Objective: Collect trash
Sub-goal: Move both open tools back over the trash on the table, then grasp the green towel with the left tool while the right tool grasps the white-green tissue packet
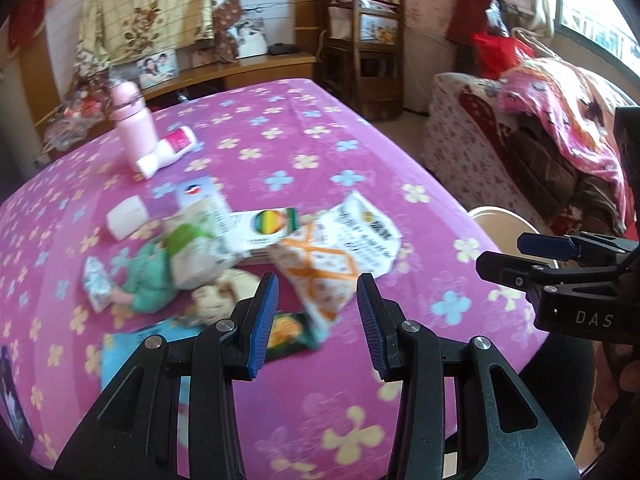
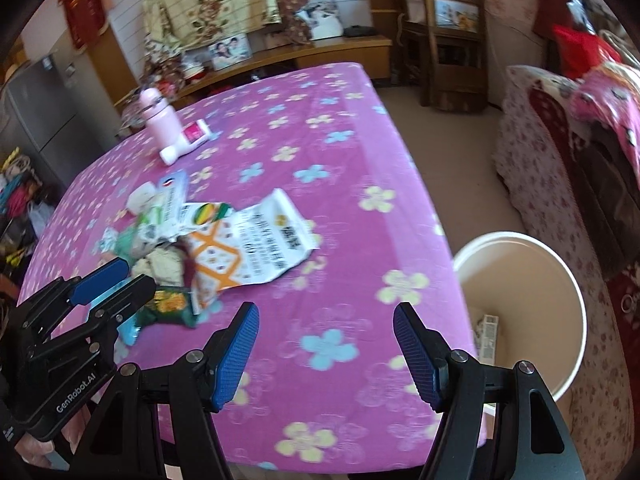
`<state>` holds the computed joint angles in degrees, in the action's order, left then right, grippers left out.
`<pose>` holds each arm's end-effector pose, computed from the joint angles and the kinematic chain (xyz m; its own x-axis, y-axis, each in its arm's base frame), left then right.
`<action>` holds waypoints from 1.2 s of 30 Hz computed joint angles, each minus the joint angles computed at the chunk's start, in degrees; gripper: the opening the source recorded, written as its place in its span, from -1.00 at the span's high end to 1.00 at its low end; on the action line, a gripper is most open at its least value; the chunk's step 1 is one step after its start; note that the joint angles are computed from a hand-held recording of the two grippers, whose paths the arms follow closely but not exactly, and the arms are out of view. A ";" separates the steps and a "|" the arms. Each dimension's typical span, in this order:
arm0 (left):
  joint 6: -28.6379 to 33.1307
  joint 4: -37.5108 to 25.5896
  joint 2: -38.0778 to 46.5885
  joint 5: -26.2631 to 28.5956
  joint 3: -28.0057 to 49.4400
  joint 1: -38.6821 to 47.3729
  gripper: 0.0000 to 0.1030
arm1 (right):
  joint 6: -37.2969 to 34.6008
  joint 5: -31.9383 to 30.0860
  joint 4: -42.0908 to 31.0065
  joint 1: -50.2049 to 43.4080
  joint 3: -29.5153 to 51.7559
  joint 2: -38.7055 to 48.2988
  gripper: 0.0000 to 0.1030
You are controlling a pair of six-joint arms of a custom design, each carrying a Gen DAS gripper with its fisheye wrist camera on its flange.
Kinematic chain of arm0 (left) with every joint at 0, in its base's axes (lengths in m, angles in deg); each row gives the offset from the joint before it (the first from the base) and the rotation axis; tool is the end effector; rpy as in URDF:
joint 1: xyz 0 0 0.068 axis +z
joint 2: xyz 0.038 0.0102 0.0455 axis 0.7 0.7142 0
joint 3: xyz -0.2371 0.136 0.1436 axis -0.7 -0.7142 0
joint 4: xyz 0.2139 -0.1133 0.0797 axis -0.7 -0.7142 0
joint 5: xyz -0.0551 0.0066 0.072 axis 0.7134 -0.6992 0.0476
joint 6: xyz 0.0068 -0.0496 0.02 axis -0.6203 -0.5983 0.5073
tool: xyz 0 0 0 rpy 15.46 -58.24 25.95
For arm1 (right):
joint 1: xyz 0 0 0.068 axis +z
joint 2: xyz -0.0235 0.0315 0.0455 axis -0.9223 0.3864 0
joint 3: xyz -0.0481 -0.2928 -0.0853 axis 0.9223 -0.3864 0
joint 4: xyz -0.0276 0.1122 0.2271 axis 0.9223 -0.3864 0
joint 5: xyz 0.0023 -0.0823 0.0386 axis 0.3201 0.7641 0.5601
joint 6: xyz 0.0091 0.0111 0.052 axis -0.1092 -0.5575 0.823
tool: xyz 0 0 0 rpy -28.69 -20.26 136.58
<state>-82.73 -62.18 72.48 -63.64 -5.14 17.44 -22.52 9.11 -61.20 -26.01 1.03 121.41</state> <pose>0.2503 -0.1245 0.1192 -0.6872 0.2472 -0.6831 0.3469 0.9378 -0.0096 0.2355 0.1937 0.1180 -0.8237 0.0927 -0.5593 -0.0017 0.9861 0.1660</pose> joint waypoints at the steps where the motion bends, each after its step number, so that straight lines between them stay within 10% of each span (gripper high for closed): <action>1: 0.39 0.48 -0.36 0.34 -0.79 1.26 0.25 | -0.07 0.17 -0.42 0.72 0.95 0.50 -0.31; 16: 10.45 2.17 -2.58 11.25 -7.35 23.94 0.24 | -3.05 -0.79 -6.21 7.54 14.90 8.70 -0.31; 20: 14.18 0.65 -1.48 15.17 -6.50 31.67 0.24 | -4.53 -2.89 -8.26 8.34 19.93 12.00 -0.69; 25: 17.53 -1.37 1.26 17.63 -3.56 39.44 0.24 | -9.52 -0.89 -10.76 10.67 26.73 17.05 -0.69; 36: 17.62 -8.41 7.36 22.74 6.12 39.62 0.24 | -10.24 -5.70 -11.56 6.73 36.54 22.96 -0.59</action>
